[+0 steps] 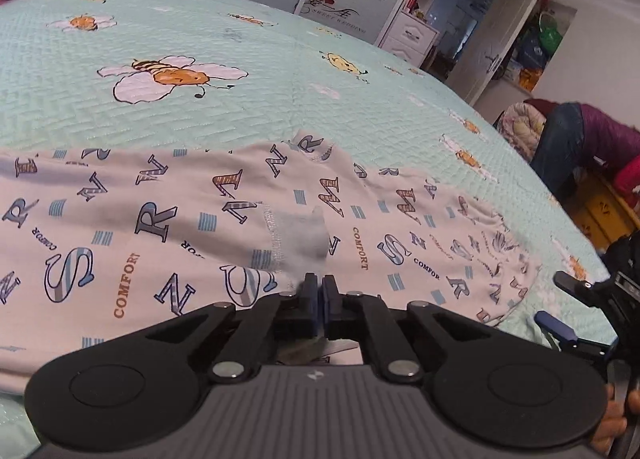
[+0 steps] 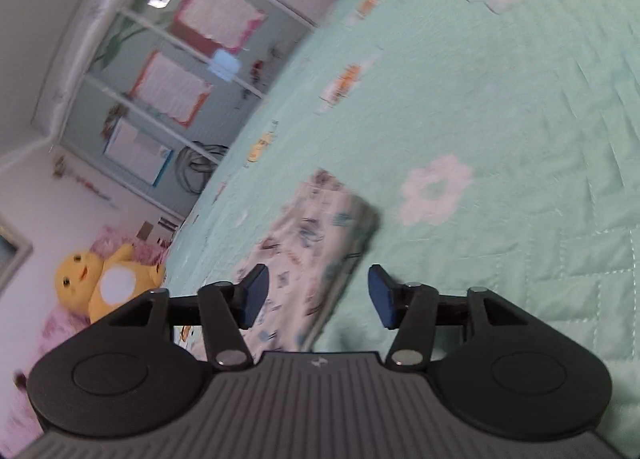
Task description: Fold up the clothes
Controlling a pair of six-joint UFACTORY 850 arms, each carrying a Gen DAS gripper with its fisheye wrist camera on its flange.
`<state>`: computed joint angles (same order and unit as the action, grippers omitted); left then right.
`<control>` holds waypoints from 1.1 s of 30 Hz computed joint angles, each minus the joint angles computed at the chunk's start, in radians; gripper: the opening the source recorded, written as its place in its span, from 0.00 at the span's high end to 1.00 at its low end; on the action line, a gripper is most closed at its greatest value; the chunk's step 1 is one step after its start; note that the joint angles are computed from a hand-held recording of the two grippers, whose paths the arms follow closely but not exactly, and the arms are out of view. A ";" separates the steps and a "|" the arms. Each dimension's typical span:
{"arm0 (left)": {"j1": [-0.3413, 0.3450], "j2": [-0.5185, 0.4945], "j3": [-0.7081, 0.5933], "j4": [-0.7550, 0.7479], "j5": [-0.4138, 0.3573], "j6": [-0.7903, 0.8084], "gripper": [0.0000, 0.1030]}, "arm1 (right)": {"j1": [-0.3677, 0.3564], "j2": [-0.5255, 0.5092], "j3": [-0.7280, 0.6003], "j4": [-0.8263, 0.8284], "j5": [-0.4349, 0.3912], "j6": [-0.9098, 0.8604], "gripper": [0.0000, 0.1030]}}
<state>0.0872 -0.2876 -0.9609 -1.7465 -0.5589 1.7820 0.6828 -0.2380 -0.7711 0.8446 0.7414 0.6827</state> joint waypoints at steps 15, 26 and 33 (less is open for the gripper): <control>0.006 -0.006 -0.008 0.019 -0.014 -0.038 0.95 | -0.112 -0.100 -0.112 -0.187 -0.058 0.012 0.46; 0.023 0.045 0.046 -0.183 -0.107 0.067 0.94 | -0.106 -0.100 -0.072 -0.232 0.017 0.040 0.89; -0.011 -0.099 -0.110 0.066 -0.060 -0.228 0.96 | -0.072 -0.085 -0.104 -0.114 0.011 -0.196 0.89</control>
